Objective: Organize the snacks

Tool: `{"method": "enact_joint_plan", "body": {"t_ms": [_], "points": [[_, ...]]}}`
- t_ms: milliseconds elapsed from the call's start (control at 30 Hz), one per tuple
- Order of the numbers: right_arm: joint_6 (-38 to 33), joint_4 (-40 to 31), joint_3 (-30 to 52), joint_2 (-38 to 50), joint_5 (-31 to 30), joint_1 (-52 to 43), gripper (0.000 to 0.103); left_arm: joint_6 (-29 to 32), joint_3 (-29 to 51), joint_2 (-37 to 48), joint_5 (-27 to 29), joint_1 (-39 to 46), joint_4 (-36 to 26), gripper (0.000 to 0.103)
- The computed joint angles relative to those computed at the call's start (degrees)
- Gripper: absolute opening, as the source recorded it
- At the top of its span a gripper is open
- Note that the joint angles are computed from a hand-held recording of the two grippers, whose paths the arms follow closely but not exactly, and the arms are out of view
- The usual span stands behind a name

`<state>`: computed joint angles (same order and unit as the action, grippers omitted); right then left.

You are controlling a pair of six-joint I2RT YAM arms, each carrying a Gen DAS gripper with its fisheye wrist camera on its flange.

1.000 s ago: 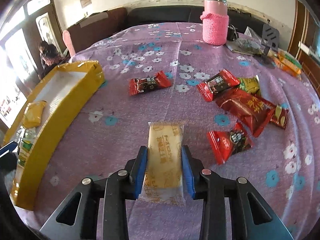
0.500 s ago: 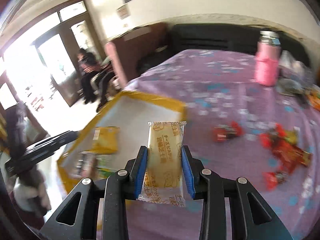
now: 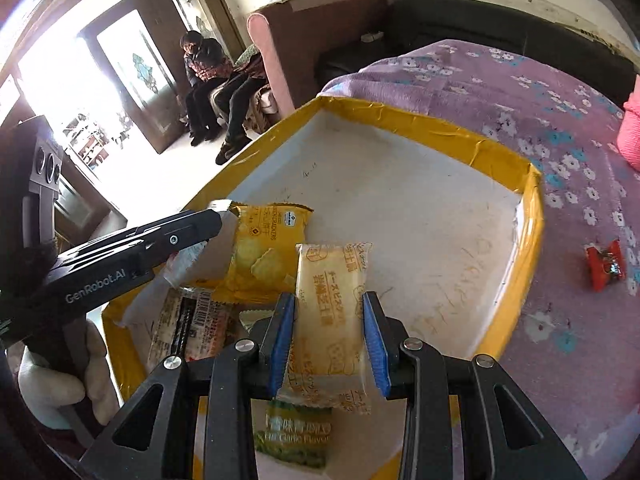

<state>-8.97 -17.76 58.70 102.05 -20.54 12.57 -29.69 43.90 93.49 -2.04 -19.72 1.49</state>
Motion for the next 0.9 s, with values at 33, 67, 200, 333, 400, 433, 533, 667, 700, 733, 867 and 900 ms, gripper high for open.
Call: {"method": "enact_joint_plan", "body": {"t_ms": [33, 67, 200, 333, 400, 433, 533, 667, 700, 733, 867, 900], "points": [[0.02, 0.03, 0.22, 0.31, -0.11, -0.04, 0.038, -0.33, -0.22, -0.15, 0.5, 0.22, 0.21, 0.032], [0.12, 0.19, 0.28, 0.45, -0.34, -0.23, 0.037, -0.74, -0.42, -0.38, 0.95, 0.45, 0.28, 0.032], [0.2, 0.99, -0.93, -1.05, -1.38, -1.68, 0.039, -2.12, -1.3, -2.74, 0.88, 0.35, -0.7, 0.033], [-0.03, 2.04, -3.99, -5.45, -2.87, -3.72, 0.04, -3.34, -2.5, -7.95, -2.13, -2.56, -2.39, 0.036], [-0.5, 2.1, -5.53, -8.06, -4.07, -5.37, 0.043, -4.53, -3.35, -11.7, -4.49, -5.68, -2.99, 0.047], [-0.72, 2.16, -6.38, -9.38, -4.68, -6.42, 0.045, -5.15, -3.67, -13.38, -5.92, -7.45, -3.18, 0.05], [-1.81, 1.76, -8.28, -12.65, -7.67, -11.38, 0.045, -7.47, -2.9, -16.86, -12.25, -14.49, -4.9, 0.072], [-3.99, 0.43, -8.69, -14.29, -11.2, -19.96, 0.047, -10.67, -0.74, -17.6, -18.42, -23.82, -4.75, 0.084], [-4.88, -0.2, -8.48, -14.34, -12.03, -22.58, 0.048, -11.28, -0.51, -17.39, -17.84, -24.98, -4.09, 0.084], [-5.94, -0.99, -8.0, -14.13, -12.83, -25.15, 0.048, -12.05, -0.34, -16.83, -16.61, -26.32, -2.89, 0.084], [-11.38, -4.71, -3.29, -10.46, -15.38, -38.17, 0.049, -13.06, 2.32, -11.57, -13.89, -30.88, -0.68, 0.083], [-12.68, -5.98, -1.3, -8.79, -15.86, -41.63, 0.049, -12.89, 3.14, -10.09, -13.86, -31.76, -0.51, 0.084]]}}
